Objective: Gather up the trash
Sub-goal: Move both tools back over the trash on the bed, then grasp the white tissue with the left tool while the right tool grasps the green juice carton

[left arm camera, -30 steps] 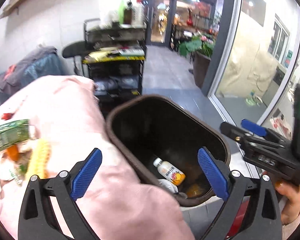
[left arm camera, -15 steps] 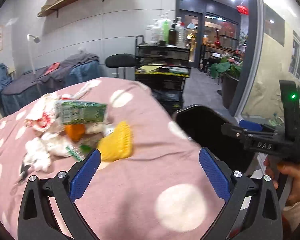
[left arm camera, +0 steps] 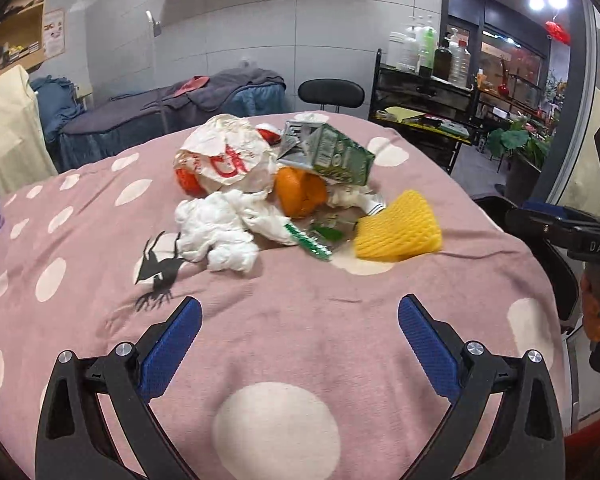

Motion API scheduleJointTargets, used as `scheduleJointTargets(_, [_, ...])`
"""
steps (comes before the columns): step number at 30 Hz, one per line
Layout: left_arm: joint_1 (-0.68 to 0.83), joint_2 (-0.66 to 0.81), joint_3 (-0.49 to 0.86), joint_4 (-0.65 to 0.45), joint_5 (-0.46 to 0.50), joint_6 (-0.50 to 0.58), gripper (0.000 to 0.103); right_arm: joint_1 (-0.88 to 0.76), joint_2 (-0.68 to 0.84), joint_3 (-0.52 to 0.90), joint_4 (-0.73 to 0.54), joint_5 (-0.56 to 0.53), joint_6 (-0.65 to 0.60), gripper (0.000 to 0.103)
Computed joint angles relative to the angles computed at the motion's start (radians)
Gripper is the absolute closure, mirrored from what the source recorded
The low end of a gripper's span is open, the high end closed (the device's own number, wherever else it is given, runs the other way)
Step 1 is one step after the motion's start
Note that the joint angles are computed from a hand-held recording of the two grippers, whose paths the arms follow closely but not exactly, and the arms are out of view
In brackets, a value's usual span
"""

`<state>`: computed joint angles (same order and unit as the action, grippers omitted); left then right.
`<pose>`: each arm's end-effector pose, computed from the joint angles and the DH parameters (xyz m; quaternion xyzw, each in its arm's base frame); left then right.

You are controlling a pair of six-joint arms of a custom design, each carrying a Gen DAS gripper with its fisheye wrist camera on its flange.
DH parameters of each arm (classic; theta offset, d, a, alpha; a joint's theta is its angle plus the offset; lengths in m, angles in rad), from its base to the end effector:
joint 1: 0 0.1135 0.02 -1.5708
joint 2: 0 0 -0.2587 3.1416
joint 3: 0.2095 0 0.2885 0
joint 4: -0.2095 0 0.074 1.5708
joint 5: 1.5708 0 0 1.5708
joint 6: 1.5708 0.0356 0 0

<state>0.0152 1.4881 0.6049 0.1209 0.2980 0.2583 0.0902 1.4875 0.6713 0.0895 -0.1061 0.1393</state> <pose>0.3024 -0.0059 0.1167 0.1682 0.8954 -0.0822 0.4039 0.3156 0.0323 0.1341 0.0007 0.9112 0.0949 0.4008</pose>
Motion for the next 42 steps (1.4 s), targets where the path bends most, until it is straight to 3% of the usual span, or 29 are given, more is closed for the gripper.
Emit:
scheduleJointTargets(7, [0.106, 0.134, 0.147, -0.078, 0.029, 0.024, 0.006, 0.081, 0.166, 0.214, -0.085, -0.003, -0.105, 0.014])
scheduleJointTargets(19, [0.121, 0.352, 0.399, -0.206, 0.046, -0.008, 0.006, 0.211, 0.515, 0.628, -0.169, 0.193, -0.349, 0.014])
scheduleJointTargets(28, [0.094, 0.501, 0.587, -0.296, 0.028, -0.044, 0.009, 0.253, 0.716, 0.851, -0.122, 0.305, -0.563, 0.016])
scheduleJointTargets(29, [0.093, 0.511, 0.6, -0.307, 0.031, -0.05, 0.015, 0.26, 0.733, 0.867, -0.117, 0.334, -0.584, 0.02])
scheduleJointTargets(30, [0.093, 0.518, 0.61, -0.313, 0.034, -0.056, 0.019, 0.264, 0.747, 0.884, -0.118, 0.349, -0.597, 0.037])
scheduleJointTargets(31, [0.093, 0.52, 0.612, -0.313, 0.034, -0.06, 0.025, 0.263, 0.759, 0.907, -0.139, 0.346, -0.601, 0.042])
scheduleJointTargets(35, [0.095, 0.513, 0.608, -0.31, 0.059, -0.065, 0.053, 0.255, 0.741, 0.893, -0.103, 0.333, -0.576, 0.047])
scheduleJointTargets(40, [0.093, 0.47, 0.562, -0.289, 0.069, -0.07, 0.077, 0.226, 0.653, 0.812, -0.073, 0.279, -0.51, 0.048])
scheduleJointTargets(42, [0.097, 0.437, 0.524, -0.26, 0.075, -0.084, 0.078, 0.217, 0.612, 0.772, -0.059, 0.263, -0.483, 0.048])
